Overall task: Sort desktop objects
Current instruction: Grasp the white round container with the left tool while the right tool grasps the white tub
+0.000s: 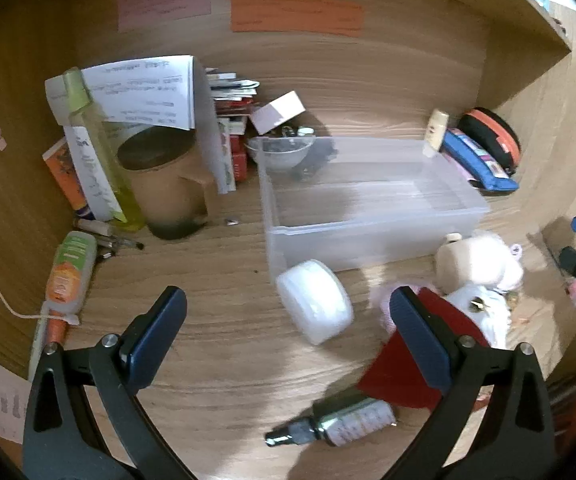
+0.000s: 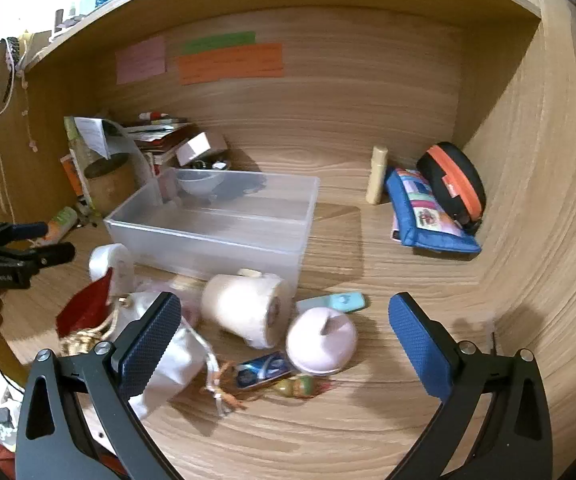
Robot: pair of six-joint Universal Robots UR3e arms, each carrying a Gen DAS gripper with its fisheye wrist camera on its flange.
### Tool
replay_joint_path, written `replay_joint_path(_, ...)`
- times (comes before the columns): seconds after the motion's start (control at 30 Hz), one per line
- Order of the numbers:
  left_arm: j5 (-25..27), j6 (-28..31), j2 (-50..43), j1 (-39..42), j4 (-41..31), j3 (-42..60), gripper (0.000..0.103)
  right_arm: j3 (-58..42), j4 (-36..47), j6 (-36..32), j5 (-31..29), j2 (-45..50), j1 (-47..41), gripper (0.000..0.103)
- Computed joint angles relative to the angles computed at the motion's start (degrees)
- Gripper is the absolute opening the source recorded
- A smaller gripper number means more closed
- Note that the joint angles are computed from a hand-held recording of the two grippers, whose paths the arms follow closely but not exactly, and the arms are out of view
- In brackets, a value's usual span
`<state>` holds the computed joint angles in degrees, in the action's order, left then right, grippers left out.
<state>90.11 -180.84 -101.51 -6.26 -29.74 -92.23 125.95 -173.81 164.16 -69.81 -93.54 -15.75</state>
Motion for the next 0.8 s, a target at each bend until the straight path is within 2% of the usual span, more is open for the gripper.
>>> replay_joint_path(0.07, 0.6, 0.9, -1.1, 0.1, 0.4, 0.6, 0.101, -0.5, 0.8, -0.5, 0.1, 0.8, -0.5, 0.103)
replay_joint_path(0.17, 1.1, 3.1, -2.9, 0.1, 0.2, 1.3, 0.078, -2.3, 3.7, -1.0, 1.5, 2.7, -0.9, 0.103)
replay_joint_path(0.2, 0.7, 3.9, -3.5, 0.4, -0.4, 1.7, 0.077, -3.2, 4.6, -1.1, 1.7, 3.8, -0.5, 0.102)
replay_joint_path(0.47, -5.8, 8.2, -5.6, 3.7, -0.9, 1.2, 0.077, -10.3, 6.4, -0.3, -1.3, 12.3, 5.8, 0.102)
replay_joint_path(0.57, -6.4, 10.6, -6.9, 3.4, -0.9, 2.3, 0.077, -13.8, 8.9, -0.2, -1.9, 14.9, 7.2, 0.101)
replay_joint_path(0.73, -10.7, 13.1, -10.5, 4.3, -3.6, 6.6, 0.077, -20.5, 14.8, 1.0, -3.3, 19.3, 9.4, 0.101)
replay_joint_path(0.8, -11.7, 13.7, -11.8, 4.4, -4.3, 7.9, 0.077, -23.5, 17.5, 1.7, -4.1, 21.1, 10.2, 0.097)
